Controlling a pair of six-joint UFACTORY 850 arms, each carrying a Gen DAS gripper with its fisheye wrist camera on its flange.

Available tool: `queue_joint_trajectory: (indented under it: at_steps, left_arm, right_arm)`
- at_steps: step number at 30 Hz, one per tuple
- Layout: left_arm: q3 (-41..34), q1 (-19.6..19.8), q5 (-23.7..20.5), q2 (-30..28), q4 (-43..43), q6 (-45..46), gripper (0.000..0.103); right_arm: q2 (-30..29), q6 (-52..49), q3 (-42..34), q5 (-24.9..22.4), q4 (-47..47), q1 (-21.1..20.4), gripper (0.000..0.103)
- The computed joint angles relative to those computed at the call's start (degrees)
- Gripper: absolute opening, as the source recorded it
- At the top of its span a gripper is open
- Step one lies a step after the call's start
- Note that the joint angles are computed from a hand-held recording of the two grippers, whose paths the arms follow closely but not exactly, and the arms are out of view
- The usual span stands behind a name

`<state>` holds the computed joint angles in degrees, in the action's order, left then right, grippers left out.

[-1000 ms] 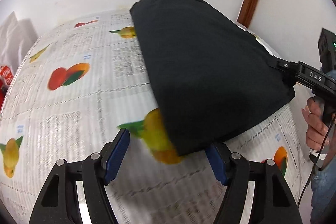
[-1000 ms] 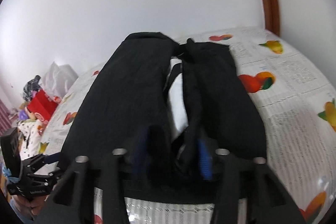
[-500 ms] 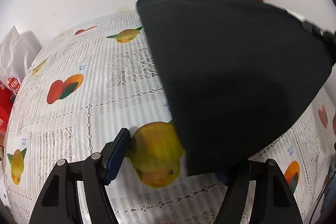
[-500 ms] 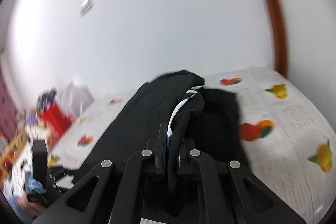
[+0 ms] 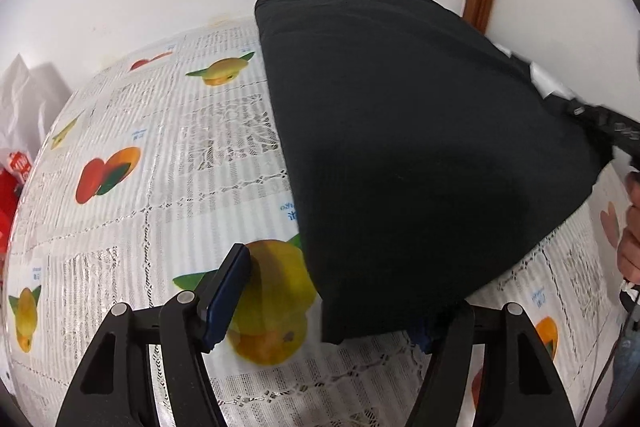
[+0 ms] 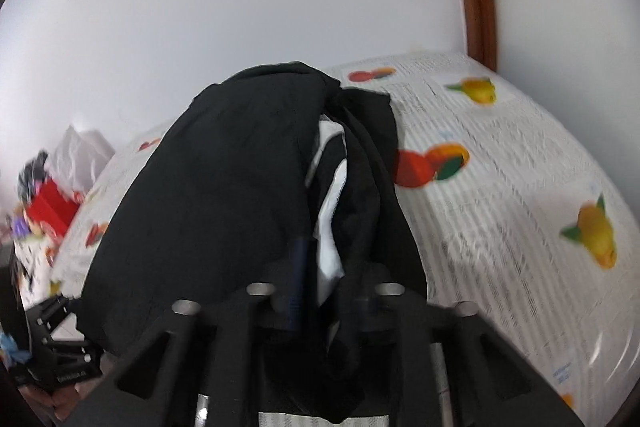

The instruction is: Fold large clothes

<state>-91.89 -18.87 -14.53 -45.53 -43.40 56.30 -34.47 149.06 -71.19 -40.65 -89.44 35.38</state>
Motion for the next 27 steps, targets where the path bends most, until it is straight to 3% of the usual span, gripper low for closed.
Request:
queue_joint_trajectory:
  at_steps: [3,5,9,11,16,23,27]
  left_arm:
    - [0.19,-0.04,0.76,0.03,0.58,-0.54,0.067]
    - [0.56,-0.01,1.19,0.18,0.08,0.15,0.067]
    - [0.55,0.14,1.11,0.1,-0.63,0.84,0.067]
    - [0.24,0.25,0.63,-0.03,0.25,0.02,0.067]
    - [0.15,0.87,-1.24,0.1,-2.1,2.31,0.064]
    - [1.82,2.26,-6.28,1.41,-12.28,11.78,0.046]
    - [2.8,2.48,-7.81,2.11,-15.49,15.31,0.037]
  right_arm:
    - [2.85,10.84,5.0,-6.17,-8.46,1.48,0.006]
    - [2.59,13.5,5.74,-6.06,-8.83,1.21,0.007]
    - [1.88,10.05,4.99,-2.96,-4.78,0.46,0.013]
    - [2.42,7.32,5.17,-4.39,-1.25,1.15,0.02]
    - [4.11,-4.17,5.92,-5.92,8.76,3.32,0.021]
    - [6.98,-7.95,10.59,-2.39,13.67,5.63,0.021]
    - [6.52,-5.41,10.88,-0.3,10.73,6.39,0.024]
